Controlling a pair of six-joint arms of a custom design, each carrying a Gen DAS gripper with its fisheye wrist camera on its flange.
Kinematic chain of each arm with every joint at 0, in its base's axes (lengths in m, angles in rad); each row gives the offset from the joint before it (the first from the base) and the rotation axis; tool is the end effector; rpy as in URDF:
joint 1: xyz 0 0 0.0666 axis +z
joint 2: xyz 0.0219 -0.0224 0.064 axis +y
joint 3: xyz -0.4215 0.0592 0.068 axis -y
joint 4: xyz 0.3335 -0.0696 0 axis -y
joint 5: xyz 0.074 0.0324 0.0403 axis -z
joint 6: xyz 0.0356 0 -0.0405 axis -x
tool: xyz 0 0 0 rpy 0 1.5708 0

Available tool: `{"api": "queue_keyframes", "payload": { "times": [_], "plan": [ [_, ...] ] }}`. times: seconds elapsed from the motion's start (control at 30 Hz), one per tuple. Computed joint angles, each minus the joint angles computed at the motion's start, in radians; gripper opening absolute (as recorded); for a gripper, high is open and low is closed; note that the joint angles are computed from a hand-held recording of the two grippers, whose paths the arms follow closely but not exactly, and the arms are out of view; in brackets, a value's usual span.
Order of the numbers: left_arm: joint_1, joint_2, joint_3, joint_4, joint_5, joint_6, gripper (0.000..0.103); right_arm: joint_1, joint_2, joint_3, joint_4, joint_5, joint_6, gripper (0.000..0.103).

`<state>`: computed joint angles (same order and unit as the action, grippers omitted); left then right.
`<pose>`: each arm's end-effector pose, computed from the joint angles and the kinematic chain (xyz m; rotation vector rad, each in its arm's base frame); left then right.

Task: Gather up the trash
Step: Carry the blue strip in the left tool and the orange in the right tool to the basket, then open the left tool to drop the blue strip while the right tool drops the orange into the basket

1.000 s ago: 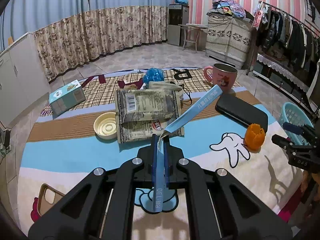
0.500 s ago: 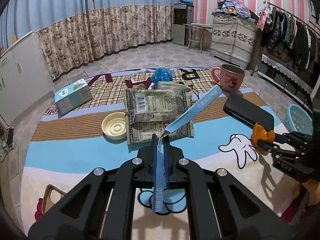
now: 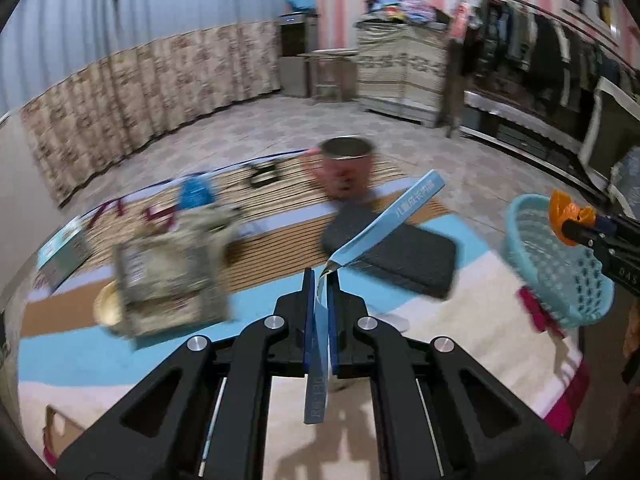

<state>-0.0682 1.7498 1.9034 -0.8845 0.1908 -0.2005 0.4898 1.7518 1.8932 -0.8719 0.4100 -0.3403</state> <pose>0.5726 -0.0463 0.5114 0.4034 2.2543 -0.1509 0.5135 0.2572 0.5087 0.0398 2.2291 -0.0225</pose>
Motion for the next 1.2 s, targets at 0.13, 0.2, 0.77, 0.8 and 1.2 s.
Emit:
{"api": "queue_keyframes", "payload": {
  "times": [0.13, 0.2, 0.77, 0.8, 1.2],
  "plan": [
    [-0.088, 0.027, 0.042, -0.019, 0.024, 0.010, 0.005, -0.066, -0.080, -0.108, 0.019, 0.016, -0.023, 0.034],
    [-0.133, 0.038, 0.056, -0.019, 0.025, 0.006, 0.005, -0.097, -0.113, -0.156, 0.031, 0.015, -0.035, 0.034],
    [-0.374, 0.151, 0.194, -0.028, 0.045, 0.012, 0.005, -0.229, -0.186, -0.319, 0.135, -0.046, -0.084, 0.034],
    [-0.380, 0.153, 0.197, -0.028, 0.048, 0.018, 0.005, -0.228, -0.189, -0.322, 0.137, -0.044, -0.089, 0.034],
    [-0.396, 0.172, 0.241, -0.055, 0.057, 0.027, 0.060, -0.238, -0.188, -0.346, 0.157, -0.057, -0.109, 0.034]
  ]
}}
